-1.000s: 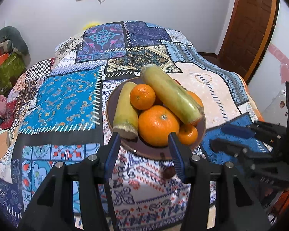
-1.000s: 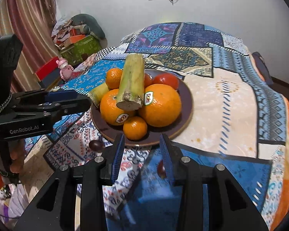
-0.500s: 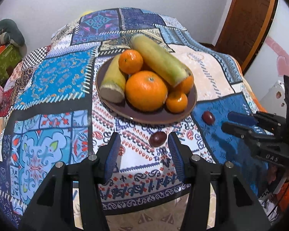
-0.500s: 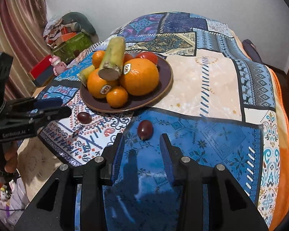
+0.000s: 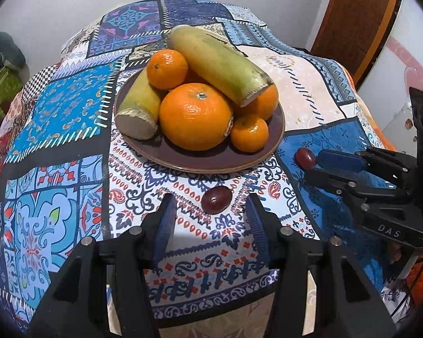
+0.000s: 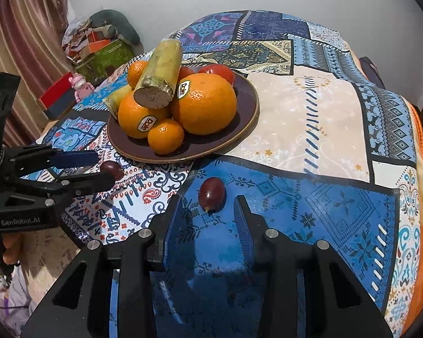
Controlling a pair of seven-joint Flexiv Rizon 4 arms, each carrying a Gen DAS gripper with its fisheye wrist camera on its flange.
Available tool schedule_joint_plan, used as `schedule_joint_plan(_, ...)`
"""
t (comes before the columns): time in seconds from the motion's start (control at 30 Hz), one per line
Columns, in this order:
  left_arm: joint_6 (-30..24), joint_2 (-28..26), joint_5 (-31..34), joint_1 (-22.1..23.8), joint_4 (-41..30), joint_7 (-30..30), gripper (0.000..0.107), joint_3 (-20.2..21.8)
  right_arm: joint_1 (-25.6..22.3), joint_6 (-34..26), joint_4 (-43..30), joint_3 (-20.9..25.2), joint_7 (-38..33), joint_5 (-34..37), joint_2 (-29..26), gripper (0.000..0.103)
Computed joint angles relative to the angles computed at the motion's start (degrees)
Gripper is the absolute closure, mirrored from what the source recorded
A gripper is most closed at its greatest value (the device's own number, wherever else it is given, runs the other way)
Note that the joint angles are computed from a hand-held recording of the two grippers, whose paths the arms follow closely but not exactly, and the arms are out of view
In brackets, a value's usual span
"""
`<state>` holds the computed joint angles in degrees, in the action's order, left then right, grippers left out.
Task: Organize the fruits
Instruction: 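Grasp one dark red grape with the left gripper while the right gripper grasps the other, then lower both grapes onto the plate rim and open both grippers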
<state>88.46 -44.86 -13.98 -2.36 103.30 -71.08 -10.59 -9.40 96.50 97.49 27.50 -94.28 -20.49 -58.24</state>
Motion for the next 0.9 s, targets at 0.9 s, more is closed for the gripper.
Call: schedule_joint_plan(0.9, 1.9, -0.5, 0.0, 3.0, 0.8, 1.9, 0.086, -3.8, 2.3, 4.5, 0.1, -3.5, 3.6, -2.9, 0.0, 0.085)
